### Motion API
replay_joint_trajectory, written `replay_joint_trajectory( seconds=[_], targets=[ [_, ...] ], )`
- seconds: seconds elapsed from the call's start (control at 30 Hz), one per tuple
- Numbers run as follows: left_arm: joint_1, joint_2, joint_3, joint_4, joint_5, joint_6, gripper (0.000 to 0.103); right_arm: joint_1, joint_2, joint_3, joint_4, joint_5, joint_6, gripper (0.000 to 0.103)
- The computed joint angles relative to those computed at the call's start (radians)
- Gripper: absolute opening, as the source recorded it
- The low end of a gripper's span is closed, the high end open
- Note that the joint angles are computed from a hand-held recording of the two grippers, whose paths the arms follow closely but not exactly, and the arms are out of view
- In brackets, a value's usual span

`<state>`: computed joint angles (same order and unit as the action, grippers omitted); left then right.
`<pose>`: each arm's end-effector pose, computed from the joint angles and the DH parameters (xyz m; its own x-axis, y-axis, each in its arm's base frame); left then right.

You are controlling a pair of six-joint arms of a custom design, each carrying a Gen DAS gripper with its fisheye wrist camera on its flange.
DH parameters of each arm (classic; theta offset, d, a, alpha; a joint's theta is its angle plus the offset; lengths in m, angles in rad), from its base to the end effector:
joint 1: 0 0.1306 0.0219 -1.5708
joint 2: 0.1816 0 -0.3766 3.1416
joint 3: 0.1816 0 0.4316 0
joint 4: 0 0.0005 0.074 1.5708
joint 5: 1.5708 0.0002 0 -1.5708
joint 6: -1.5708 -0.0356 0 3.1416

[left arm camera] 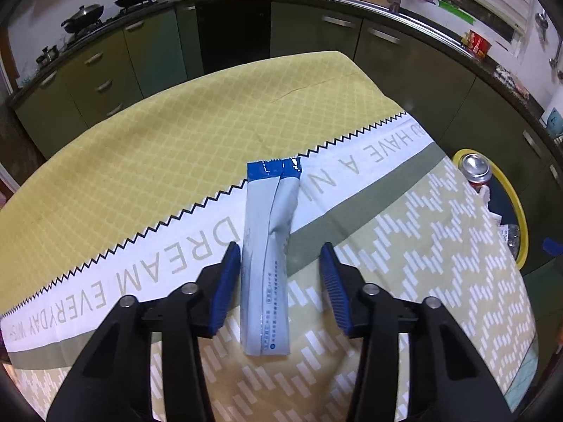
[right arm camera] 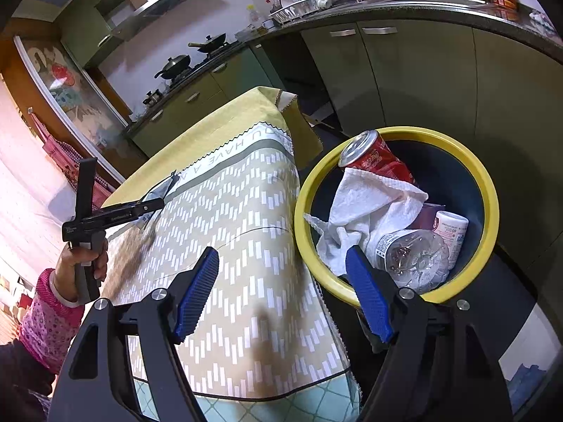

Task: Collect trash
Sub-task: 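Grasp the white packet with the blue cap using the left gripper, then carry the blue-capped packet over the bin and drop it in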

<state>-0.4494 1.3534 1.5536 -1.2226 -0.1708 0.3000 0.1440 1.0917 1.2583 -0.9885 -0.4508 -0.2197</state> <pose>0.4420 -0.2070 0.4996 -0.8372 0.0805 -0.5409 0.1056 0.9943 -0.0155 0.4028 0.0736 0.4844 -0.7996 0.0823 -0.5949 -0.2546 0.8507 0.4598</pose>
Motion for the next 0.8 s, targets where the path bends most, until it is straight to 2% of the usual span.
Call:
replay_joint_trajectory(
  seconds=[0.13, 0.2, 0.3, 0.53, 0.8],
  targets=[
    [-0.008, -0.002, -0.004, 0.006, -0.023, -0.005, 0.035, 0.0, 0.0, 0.0, -0.003, -0.005, -0.001, 0.074],
    [-0.009, -0.004, -0.005, 0.008, -0.023, -0.008, 0.026, -0.002, -0.002, -0.002, -0.003, -0.009, -0.001, 0.074],
    [-0.013, -0.008, -0.009, 0.015, -0.022, -0.017, 0.019, -0.003, -0.005, -0.001, -0.003, -0.015, -0.004, 0.074],
    [-0.026, -0.032, -0.026, 0.023, -0.019, -0.014, 0.015, -0.006, -0.018, -0.005, 0.002, -0.021, -0.005, 0.074],
    [-0.14, -0.032, 0.042, 0.014, -0.043, -0.04, 0.015, -0.047, -0.064, -0.021, 0.008, -0.035, 0.007, 0.074]
  ],
)
